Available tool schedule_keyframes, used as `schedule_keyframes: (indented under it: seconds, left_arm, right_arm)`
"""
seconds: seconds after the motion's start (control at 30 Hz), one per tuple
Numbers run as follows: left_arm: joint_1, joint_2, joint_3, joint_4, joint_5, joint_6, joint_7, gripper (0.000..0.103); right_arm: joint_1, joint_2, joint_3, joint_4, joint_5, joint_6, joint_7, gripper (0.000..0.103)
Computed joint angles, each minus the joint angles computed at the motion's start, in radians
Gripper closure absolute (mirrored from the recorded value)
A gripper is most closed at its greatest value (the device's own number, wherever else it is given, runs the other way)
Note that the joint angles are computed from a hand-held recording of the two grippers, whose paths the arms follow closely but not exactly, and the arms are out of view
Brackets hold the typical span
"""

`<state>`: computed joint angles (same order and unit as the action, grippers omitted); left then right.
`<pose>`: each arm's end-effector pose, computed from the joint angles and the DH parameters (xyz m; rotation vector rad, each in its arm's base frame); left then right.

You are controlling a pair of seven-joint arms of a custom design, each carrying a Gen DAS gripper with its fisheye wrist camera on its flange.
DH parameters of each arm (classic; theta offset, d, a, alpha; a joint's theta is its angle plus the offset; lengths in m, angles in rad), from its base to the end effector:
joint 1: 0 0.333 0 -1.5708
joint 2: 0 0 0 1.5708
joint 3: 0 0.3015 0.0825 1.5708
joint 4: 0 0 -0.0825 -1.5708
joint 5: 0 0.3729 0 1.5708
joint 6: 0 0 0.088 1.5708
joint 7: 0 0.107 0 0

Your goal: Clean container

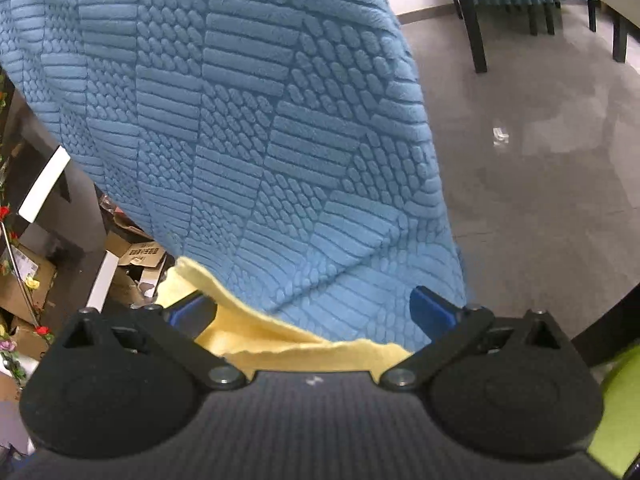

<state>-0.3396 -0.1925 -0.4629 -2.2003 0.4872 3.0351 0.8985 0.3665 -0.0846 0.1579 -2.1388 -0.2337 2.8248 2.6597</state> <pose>0.3346 -0.4199 0.5592 -1.1071 2.1710 -1.2591 0.4800 0.2936 0.5227 -1.3410 1.9516 -0.1883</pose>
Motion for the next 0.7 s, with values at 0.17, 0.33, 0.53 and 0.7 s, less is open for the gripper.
schedule_keyframes:
  seconds: [0.17,0.33,0.53,0.7]
  left_arm:
    - [0.065,0.194,-0.109,0.178,0.387,-0.055,-0.247,0.012]
    - [-0.043,0.369,-0.062,0.338,0.446,-0.209,-0.288,0.033]
    - [-0.132,0.511,-0.004,0.476,0.377,-0.335,-0.193,0.034]
    - [-0.166,0.569,0.026,0.525,0.260,-0.405,-0.074,0.034]
  right_arm:
    - [0.023,-0.030,-0.019,-0.020,0.154,-0.023,-0.151,0.000]
    - [0.038,-0.049,-0.038,-0.025,0.282,-0.046,-0.317,0.000]
    - [0.018,-0.086,-0.038,-0.072,0.329,0.009,-0.363,0.000]
    - [-0.013,-0.115,-0.020,-0.106,0.293,0.028,-0.319,0.000]
